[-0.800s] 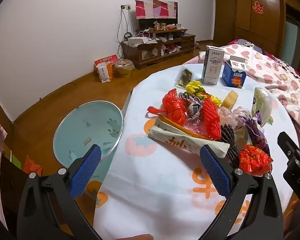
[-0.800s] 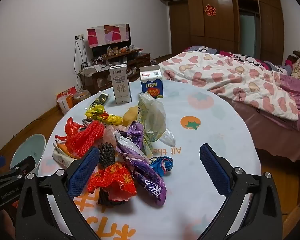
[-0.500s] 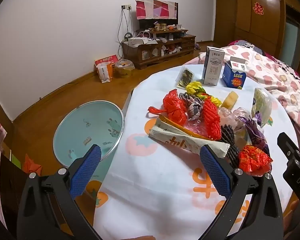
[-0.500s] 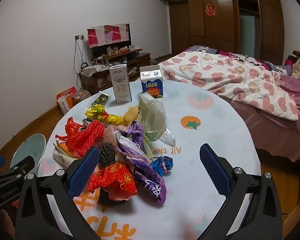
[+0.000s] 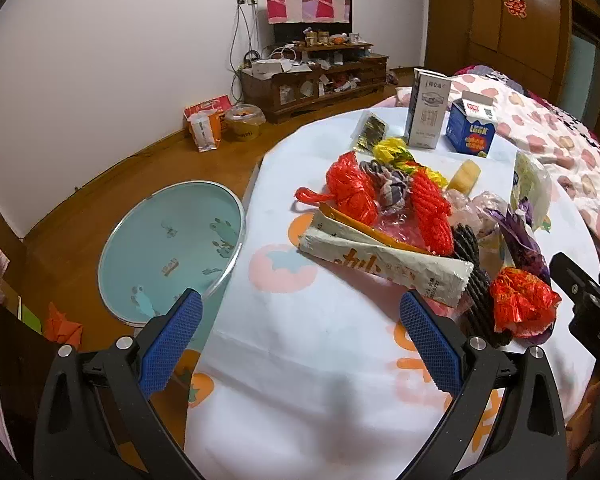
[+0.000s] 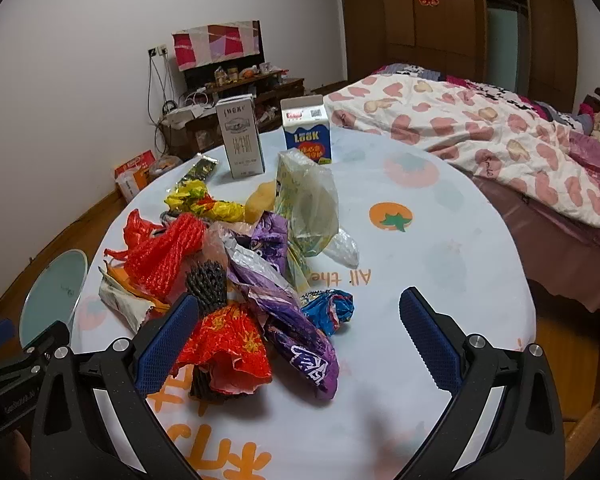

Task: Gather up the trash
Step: 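Move both grippers toward the pile of wrappers on the table, then grasp the purple wrapper with the right gripper while the left grasps the white snack wrapper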

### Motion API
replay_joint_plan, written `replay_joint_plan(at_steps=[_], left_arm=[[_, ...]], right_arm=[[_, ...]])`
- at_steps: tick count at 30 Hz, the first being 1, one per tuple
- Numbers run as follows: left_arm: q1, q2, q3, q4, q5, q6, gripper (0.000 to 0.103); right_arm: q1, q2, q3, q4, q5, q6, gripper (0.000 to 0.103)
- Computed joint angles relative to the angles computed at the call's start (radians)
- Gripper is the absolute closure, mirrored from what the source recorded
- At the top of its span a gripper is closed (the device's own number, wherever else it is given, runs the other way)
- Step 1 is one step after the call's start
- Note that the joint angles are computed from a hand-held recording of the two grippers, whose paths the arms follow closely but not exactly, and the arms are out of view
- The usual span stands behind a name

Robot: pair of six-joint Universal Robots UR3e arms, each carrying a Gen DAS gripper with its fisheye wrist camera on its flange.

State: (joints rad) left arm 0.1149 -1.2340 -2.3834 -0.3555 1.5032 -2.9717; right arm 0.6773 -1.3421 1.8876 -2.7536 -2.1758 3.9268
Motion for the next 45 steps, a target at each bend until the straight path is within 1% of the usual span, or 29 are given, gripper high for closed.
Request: replay_joint_plan(at_steps=[12,16,21,22,25,27,29,32,34,36,37,38,39,40,41,43,45], left_arm=[[-0.029,-0.067,0.020,0.011,0.018,-0.005,0.006],[-0.021,-0.095,0.018,0.028,0.020,0.004,0.006],[-0.004,-0.130,-0.012,0.080,0.007,0.029,0.006],[-0.003,-0.139,-0.011,0.081,0.005,0.030,0.006],[0.009,-0.154,-0.004,0.070,-0.014,0.026,0.006],[0.018,-0.159,0.005,0.065,-0.019,0.023,0.007],[0.046,-0.147,0.008,0.055,-0.043,0.023,0.007],[0.096,-0.115,0.007,0.030,-0.083,0.028,0.010],[0.111,-0.121,0.027,0.008,-0.098,0.030,0.013],[0.101,-0.151,0.058,-0.001,-0.091,0.022,0.017],[0.093,-0.167,0.074,-0.004,-0.084,0.015,0.018],[0.088,-0.185,0.095,-0.016,-0.087,0.009,0.018],[0.087,-0.194,0.111,-0.030,-0.095,0.004,0.018],[0.085,-0.203,0.128,-0.047,-0.106,-0.003,0.018],[0.081,-0.211,0.141,-0.055,-0.112,-0.011,0.018],[0.062,-0.229,0.165,-0.054,-0.110,-0.027,0.018],[0.031,-0.254,0.184,-0.036,-0.088,-0.045,0.018]], right_arm=[[-0.036,0.004,0.001,-0.010,0.032,-0.043,0.005],[-0.065,-0.029,0.063,-0.059,0.033,-0.074,0.005],[-0.111,-0.121,0.193,-0.105,0.057,-0.097,0.006],[-0.120,-0.137,0.214,-0.117,0.068,-0.105,0.008],[-0.125,-0.142,0.218,-0.128,0.081,-0.134,0.026],[-0.133,-0.122,0.204,-0.152,0.114,-0.168,0.029],[-0.139,-0.095,0.184,-0.173,0.148,-0.196,0.036],[-0.145,-0.048,0.140,-0.192,0.201,-0.235,0.042],[-0.148,-0.012,0.103,-0.183,0.228,-0.260,0.042],[-0.160,0.034,0.066,-0.165,0.261,-0.281,0.042],[-0.172,0.049,0.051,-0.147,0.284,-0.286,0.044],[-0.180,0.058,0.045,-0.140,0.304,-0.288,0.052],[-0.196,0.059,0.049,-0.139,0.344,-0.296,0.057],[-0.210,0.052,0.061,-0.148,0.373,-0.302,0.068],[-0.216,0.043,0.074,-0.163,0.384,-0.306,0.075],[-0.217,0.018,0.100,-0.195,0.378,-0.316,0.077],[-0.222,-0.013,0.125,-0.218,0.373,-0.324,0.078]])
